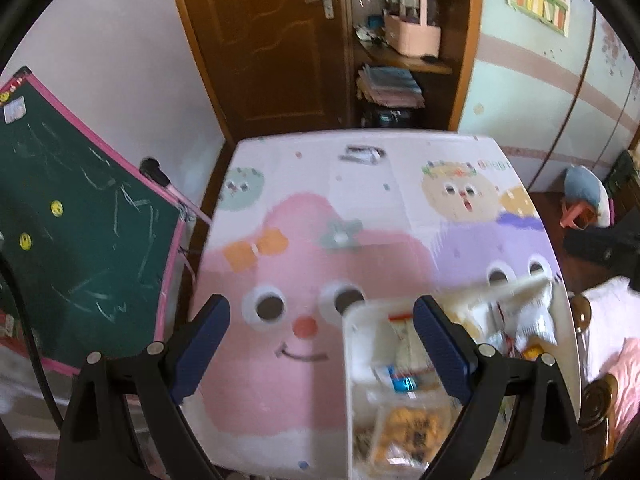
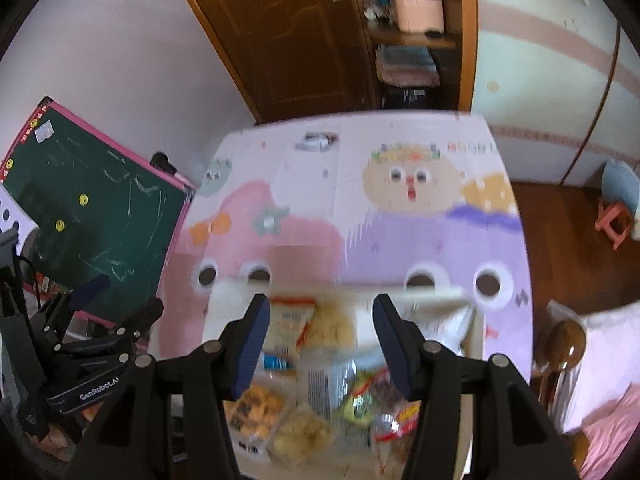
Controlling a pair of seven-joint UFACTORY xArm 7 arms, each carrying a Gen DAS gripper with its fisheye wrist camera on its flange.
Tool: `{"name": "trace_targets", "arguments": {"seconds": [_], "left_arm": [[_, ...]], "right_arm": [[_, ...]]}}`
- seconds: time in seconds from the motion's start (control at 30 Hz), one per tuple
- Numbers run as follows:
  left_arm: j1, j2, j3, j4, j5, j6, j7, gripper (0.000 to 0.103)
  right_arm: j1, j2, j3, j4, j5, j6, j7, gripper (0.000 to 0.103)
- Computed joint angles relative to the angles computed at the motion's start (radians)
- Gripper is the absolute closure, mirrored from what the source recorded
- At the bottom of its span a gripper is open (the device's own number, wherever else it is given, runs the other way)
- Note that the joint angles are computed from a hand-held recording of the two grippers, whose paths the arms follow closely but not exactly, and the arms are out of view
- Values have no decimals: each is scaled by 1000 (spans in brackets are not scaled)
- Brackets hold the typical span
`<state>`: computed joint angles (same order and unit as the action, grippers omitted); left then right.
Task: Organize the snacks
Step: 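Move the right gripper over the brown chocolate wafer packet on the table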
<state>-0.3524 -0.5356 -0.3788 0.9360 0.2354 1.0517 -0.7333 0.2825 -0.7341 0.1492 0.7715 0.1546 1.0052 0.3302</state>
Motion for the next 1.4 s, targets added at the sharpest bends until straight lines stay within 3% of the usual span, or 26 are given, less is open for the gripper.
{"name": "trace_targets", "arguments": {"seconds": [0.27,0.5,0.63,0.7,0.9,1.03,1.4], "left_arm": [[77,110,41,150,106,-59,79,11],[120,306,86,319,200,-119,109,9],[114,452,147,414,222,-155,118,9],[105,530,180,462,217,-163,123,9],[79,699,260,520,167,-207,150,9],[71,789,293,542,118,-228,178,9],[73,1030,348,674,1,-206,201,9]], "right_arm": [[-52,261,4,286,-83,-56,-30,49],[-72,571,7,582,-166,-83,-13,36],[-62,763,-10,733,-203,-101,9,33],[-56,851,-22,785,-185,-119,-5,27],[-42,1105,-31,890,-147,-174,-120,26],[-18,1239,-51,941,-190,-171,-188,26],[5,1402,-50,990,-192,-247,-329,26]]}}
